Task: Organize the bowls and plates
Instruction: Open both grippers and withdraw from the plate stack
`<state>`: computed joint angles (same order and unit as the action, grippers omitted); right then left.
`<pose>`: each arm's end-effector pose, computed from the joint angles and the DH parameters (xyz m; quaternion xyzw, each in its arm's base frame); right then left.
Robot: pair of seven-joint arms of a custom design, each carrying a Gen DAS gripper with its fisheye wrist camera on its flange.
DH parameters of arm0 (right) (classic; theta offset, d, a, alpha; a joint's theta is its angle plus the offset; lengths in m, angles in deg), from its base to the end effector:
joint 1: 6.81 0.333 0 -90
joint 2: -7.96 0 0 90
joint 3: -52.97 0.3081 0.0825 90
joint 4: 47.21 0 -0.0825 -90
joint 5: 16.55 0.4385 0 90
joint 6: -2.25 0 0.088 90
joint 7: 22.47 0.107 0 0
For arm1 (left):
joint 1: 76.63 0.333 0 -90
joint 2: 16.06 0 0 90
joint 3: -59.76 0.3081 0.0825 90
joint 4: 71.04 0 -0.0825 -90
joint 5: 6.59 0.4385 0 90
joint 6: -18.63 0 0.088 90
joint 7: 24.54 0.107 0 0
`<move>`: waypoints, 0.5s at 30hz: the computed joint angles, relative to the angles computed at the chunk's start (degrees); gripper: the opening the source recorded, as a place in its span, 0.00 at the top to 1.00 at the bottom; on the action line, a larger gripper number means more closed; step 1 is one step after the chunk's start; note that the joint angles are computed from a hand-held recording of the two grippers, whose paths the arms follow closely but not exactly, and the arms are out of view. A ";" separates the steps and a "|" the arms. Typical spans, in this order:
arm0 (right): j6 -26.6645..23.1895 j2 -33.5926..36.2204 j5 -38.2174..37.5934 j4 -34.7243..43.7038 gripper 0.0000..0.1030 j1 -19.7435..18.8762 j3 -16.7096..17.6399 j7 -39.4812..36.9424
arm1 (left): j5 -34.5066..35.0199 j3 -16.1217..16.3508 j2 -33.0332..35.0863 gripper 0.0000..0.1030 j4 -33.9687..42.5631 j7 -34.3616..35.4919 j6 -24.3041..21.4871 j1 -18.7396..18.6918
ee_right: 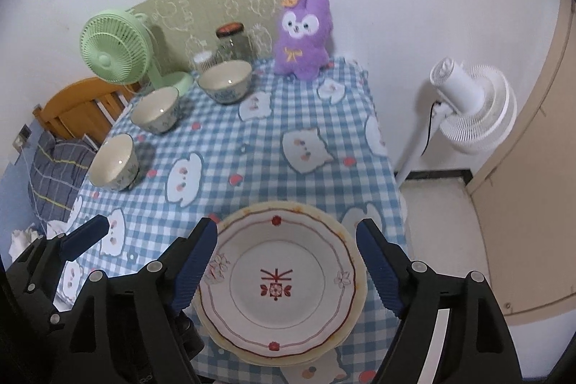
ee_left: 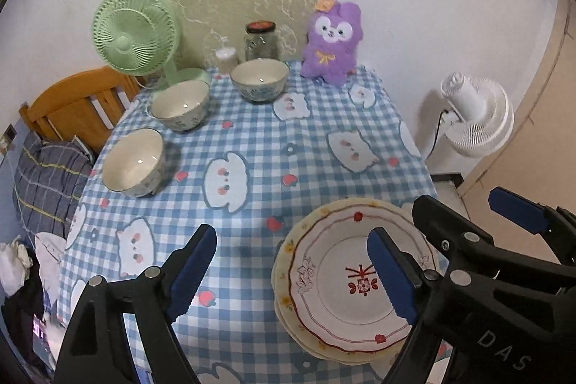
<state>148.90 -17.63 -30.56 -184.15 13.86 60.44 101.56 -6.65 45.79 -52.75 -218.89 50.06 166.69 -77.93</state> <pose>0.4496 0.2493 0.5246 -0.6911 0.6476 -0.1907 0.2580 0.4415 -0.1245 0.5069 -0.6717 0.6699 -0.2295 0.2177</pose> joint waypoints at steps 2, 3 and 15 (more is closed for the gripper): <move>0.00 -0.12 -0.74 0.50 0.20 -0.18 0.58 0.39 | 0.22 0.06 -1.01 0.15 -0.35 -0.31 0.27 0.35; 0.08 -0.10 -1.17 0.79 0.20 -0.28 0.93 0.82 | 0.26 0.08 -1.40 0.15 -0.53 -0.40 0.41 0.48; -2.77 3.91 -5.49 6.84 0.12 0.35 4.40 8.75 | -1.85 4.81 -3.58 0.11 -1.55 6.44 1.45 1.65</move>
<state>146.13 -13.72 -36.04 -177.31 14.20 64.84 110.31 -8.49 50.60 -56.33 -220.44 56.50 168.14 -76.28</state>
